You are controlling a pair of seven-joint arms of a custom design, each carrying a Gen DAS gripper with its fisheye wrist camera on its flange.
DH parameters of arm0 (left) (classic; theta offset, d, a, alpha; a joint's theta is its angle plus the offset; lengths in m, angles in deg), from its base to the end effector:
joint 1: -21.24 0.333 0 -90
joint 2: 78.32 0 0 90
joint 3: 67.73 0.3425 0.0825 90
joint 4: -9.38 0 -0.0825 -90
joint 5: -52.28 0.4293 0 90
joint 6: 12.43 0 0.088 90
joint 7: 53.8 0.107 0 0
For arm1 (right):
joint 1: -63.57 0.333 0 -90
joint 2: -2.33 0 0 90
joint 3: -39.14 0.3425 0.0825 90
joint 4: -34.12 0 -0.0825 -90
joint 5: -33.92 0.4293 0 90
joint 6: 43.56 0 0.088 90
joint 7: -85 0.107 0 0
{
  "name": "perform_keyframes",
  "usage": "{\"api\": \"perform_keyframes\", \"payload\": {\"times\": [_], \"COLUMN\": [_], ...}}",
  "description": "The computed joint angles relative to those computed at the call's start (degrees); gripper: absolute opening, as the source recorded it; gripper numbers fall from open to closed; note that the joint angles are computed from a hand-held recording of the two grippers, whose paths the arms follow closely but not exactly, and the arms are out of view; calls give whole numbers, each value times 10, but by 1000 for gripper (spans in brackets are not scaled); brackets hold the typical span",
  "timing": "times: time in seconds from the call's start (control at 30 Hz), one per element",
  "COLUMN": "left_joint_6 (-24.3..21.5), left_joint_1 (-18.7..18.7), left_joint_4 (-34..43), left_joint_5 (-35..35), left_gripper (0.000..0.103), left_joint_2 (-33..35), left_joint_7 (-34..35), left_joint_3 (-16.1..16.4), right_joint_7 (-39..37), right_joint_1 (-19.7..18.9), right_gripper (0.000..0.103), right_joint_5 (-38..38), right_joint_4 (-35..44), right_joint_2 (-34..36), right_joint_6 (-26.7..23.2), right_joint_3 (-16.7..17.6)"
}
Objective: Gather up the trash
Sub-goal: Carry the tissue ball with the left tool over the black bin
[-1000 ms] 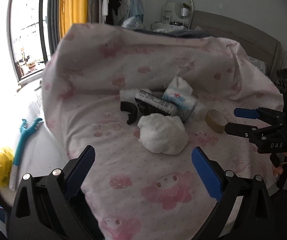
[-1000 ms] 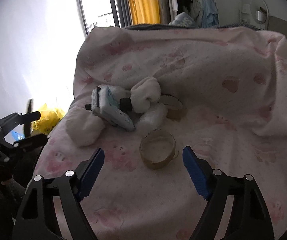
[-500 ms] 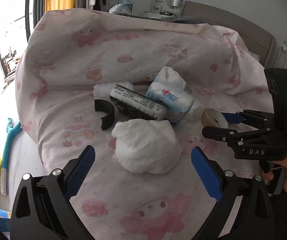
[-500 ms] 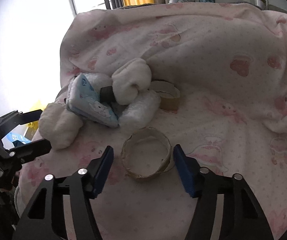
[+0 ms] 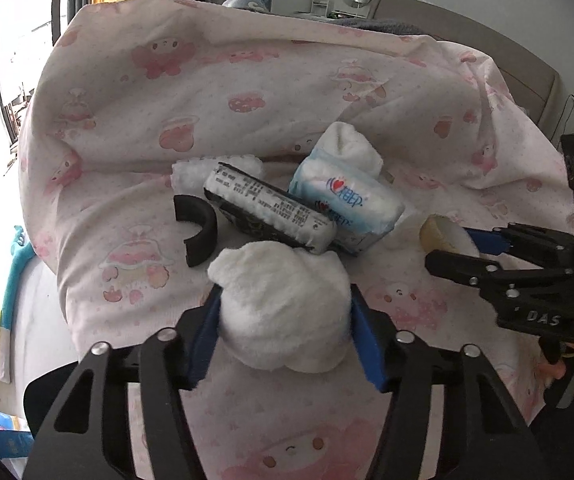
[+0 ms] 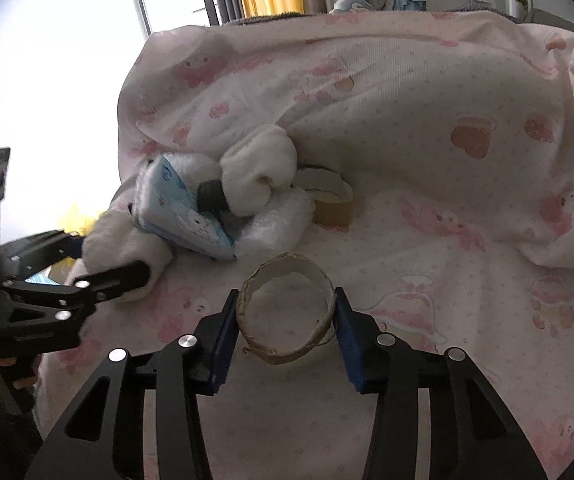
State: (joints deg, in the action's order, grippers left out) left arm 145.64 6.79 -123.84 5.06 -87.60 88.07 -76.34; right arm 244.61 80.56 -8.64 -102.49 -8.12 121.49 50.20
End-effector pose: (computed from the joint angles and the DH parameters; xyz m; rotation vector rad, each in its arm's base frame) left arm 0.5209 -0.1907 0.4625 -1.2381 2.4393 -1.0154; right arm 0.4585 0.2912 0.4546 -1.6750 1.7746 -0.5251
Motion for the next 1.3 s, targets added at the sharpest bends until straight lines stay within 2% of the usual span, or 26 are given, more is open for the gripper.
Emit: {"api": "perform_keyframes", "payload": {"times": [0.17,0.4,0.6,0.8,1.1,1.3], "left_joint_6": [-6,-38,-55,-54,-55,-44], "left_joint_1": [0,6,0,5,28,61], "left_joint_4": [-3,-30,-53,-70,-74,-71], "left_joint_5": [-7,-5,-44,-51,-62,-24], "left_gripper": [54,54,54,54,54,54], "left_joint_2": [-10,-50,-97,-123,-131,-116], "left_joint_7": [8,-13,14,35,52,25], "left_joint_3": [4,17,42,57,78,77], "right_joint_7": [0,13,17,4,17,-1], "right_joint_1": [7,19,31,47,61,91], "right_gripper": [46,46,46,46,46,46], "right_joint_5": [21,43,36,40,15,11], "right_joint_4": [-3,-8,15,44,110,172], "right_joint_2": [-18,-41,-46,-37,11,71], "right_joint_6": [-21,-47,-65,-74,-64,-58], "right_joint_3": [4,19,34,36,38,28]}}
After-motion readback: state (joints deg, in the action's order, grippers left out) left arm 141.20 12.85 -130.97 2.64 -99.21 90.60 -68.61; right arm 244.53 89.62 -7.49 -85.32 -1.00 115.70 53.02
